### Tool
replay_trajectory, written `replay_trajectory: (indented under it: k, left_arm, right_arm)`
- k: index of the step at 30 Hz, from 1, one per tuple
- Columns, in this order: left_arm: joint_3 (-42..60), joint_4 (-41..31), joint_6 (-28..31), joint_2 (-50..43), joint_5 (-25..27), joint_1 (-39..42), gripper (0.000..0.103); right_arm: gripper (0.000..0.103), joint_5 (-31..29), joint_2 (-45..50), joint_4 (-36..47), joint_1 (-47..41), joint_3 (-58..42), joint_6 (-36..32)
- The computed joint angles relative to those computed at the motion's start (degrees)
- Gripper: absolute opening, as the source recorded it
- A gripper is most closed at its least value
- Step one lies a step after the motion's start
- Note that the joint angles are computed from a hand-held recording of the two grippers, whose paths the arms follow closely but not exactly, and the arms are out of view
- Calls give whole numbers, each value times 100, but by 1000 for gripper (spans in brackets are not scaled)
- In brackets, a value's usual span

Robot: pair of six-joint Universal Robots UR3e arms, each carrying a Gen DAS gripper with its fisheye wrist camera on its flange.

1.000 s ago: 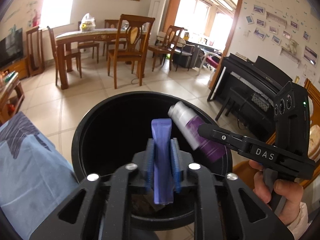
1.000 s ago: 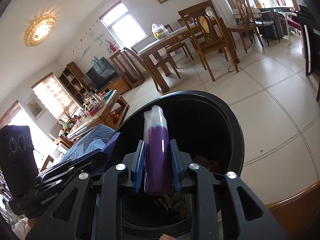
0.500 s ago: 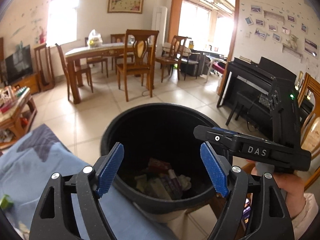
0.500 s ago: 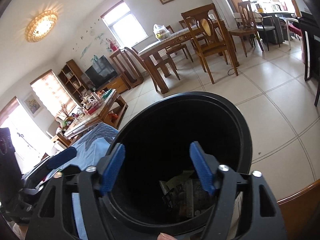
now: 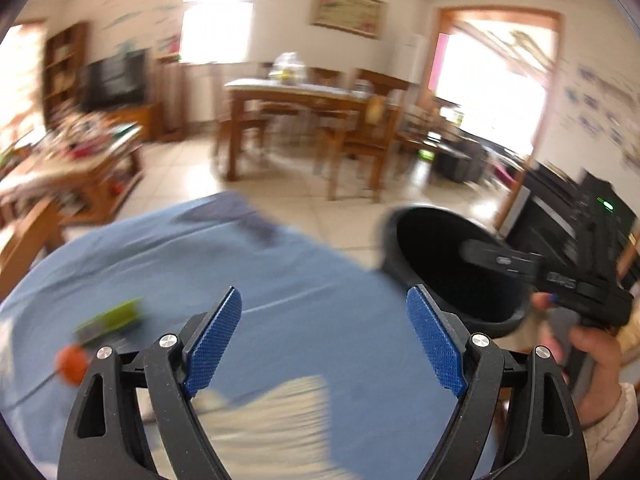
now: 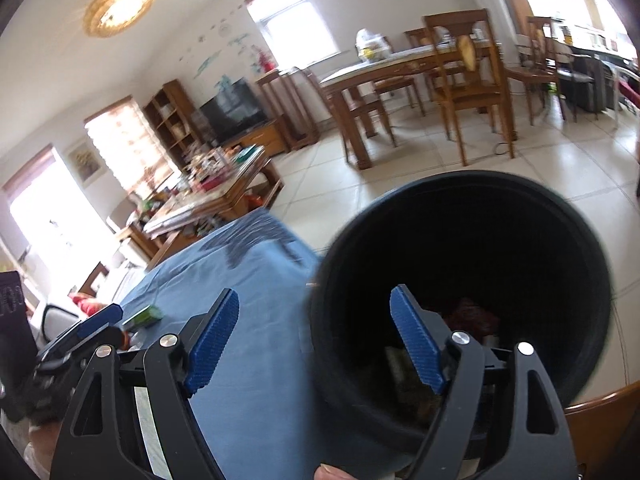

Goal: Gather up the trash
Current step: 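Grasp the orange ball with the left tool while the right tool grasps the green gum pack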

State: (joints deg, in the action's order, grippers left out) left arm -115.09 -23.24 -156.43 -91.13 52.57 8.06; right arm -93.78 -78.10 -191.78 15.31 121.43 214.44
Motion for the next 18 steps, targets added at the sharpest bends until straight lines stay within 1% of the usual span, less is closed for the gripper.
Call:
replay_trajectory:
  k: [1,2,4,6,7,8,12,13,15,16,18]
  left_arm:
    - [-69,-88,72,64,-63,288,84]
    - [-155,-251,187,141,-162,746,84]
    - [-83,-563,317,112,-255,1334,83]
    - [44,-752,384,-64,-178,1809,83]
    - [193,-869,449,-224,-126,1951,80]
    - [411,-1075,548,-432,-25,2068,73]
    - [1242,-1791,773,-1183,237,2189,60]
    - [1334,-1843,832,-1283,258,2209,59]
    - [1587,-2103,1007,-1501,157,2238,50]
    - [1634,-2094,1056,-1559,138,2243,49]
    - [1702,-2087,1160,-1642,91,2233,38]
  right_arm:
    - [78,-24,227,162,160,-364,-10]
    - [78,-27,421,304,283,-674,-27]
    - [78,-2,778,612,498,-1285,-75]
    - [78,63,1192,994,715,-2011,-168]
    - [78,76,1325,1136,792,-2261,-205]
    - [78,114,1479,1305,863,-2556,-253]
    - [78,290,2179,2091,1184,-3890,-472]
    - [78,287,2314,2249,1251,-4148,-528]
    - [78,347,2643,2729,1363,-4823,-735]
    - [78,355,2784,2931,1407,-5111,-811]
    - [78,339,3117,3447,1520,-5832,-999]
